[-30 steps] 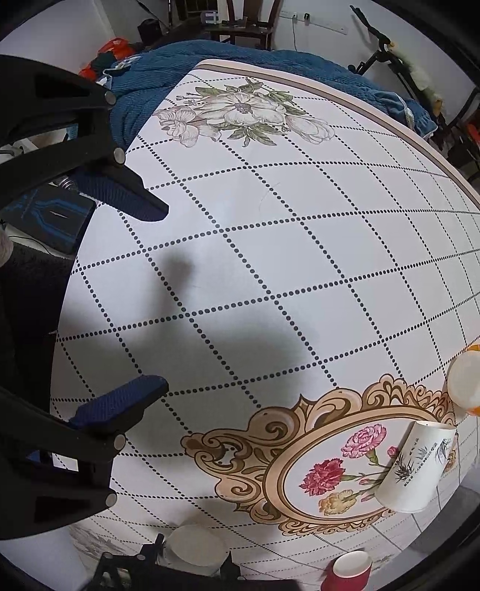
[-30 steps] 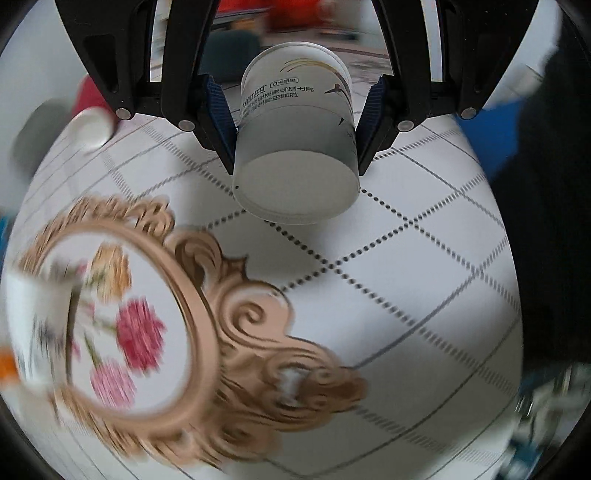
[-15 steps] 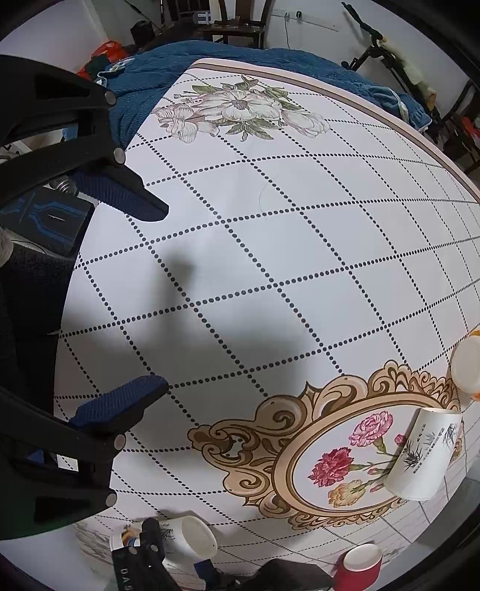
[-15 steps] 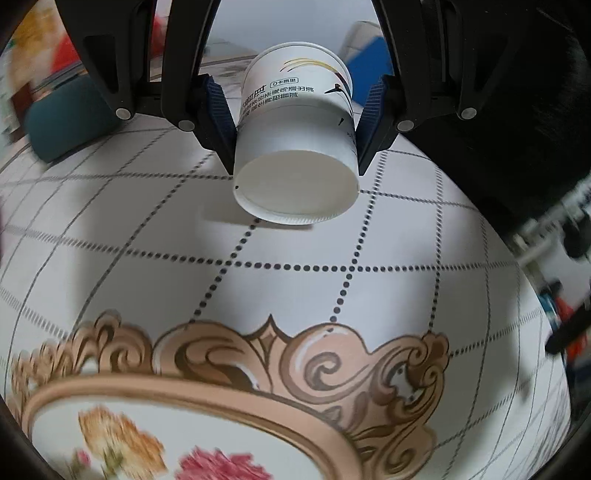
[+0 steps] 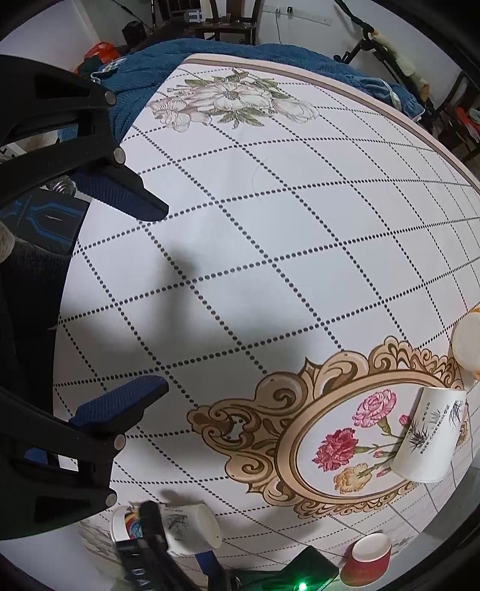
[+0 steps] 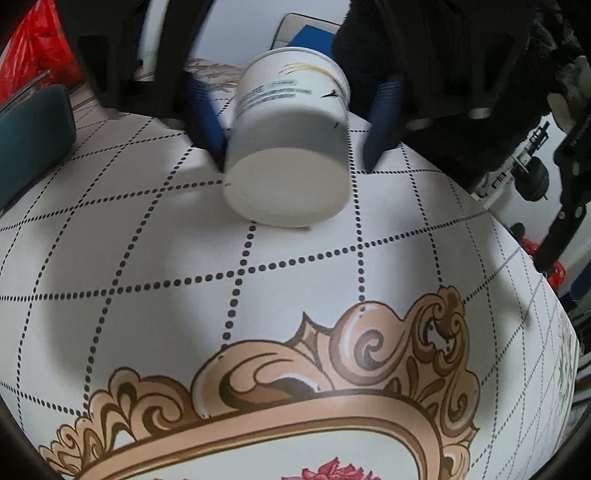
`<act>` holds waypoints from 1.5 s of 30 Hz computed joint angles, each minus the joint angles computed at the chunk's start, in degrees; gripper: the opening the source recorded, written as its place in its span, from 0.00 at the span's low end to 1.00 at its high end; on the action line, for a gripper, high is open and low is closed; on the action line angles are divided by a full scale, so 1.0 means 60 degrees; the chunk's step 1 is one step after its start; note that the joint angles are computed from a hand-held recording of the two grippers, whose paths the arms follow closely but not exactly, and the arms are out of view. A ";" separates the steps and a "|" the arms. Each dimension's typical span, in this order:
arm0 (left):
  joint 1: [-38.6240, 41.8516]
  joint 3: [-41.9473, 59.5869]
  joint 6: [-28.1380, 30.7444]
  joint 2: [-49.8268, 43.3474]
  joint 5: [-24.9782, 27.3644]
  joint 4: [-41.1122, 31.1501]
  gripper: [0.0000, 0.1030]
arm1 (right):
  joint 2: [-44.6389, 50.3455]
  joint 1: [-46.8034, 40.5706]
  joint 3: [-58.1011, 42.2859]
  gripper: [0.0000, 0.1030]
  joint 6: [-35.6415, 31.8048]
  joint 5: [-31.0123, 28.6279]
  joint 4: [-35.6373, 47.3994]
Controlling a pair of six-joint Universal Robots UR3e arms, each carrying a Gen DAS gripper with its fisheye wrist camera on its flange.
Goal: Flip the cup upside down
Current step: 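Carry the inverted cup with the right gripper over the floral mat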
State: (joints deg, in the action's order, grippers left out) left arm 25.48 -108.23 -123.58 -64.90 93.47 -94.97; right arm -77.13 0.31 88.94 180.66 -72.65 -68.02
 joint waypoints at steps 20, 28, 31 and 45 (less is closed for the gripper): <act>-0.1567 0.0306 -0.1379 -0.0726 0.0090 -0.0006 0.98 | -0.1247 0.1332 -0.0060 0.62 0.1200 -0.0610 -0.0303; -0.1535 0.0541 -0.1394 -0.0795 0.0125 -0.0119 0.98 | -0.2979 0.0776 0.1181 0.61 0.1995 -0.0673 -0.1374; -0.1547 0.0693 -0.1475 -0.0924 0.0148 -0.0184 0.98 | -0.3880 0.0596 0.1517 0.61 0.2358 -0.0888 -0.1833; -0.1673 0.1671 -0.2190 -0.1927 0.0267 -0.0184 0.98 | -0.5659 0.2806 0.4050 0.60 0.5897 -0.3731 -0.9052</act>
State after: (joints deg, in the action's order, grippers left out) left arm 15.44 -98.21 -136.72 -76.47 95.07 -96.08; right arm -111.08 17.15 113.24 216.04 -95.04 -122.33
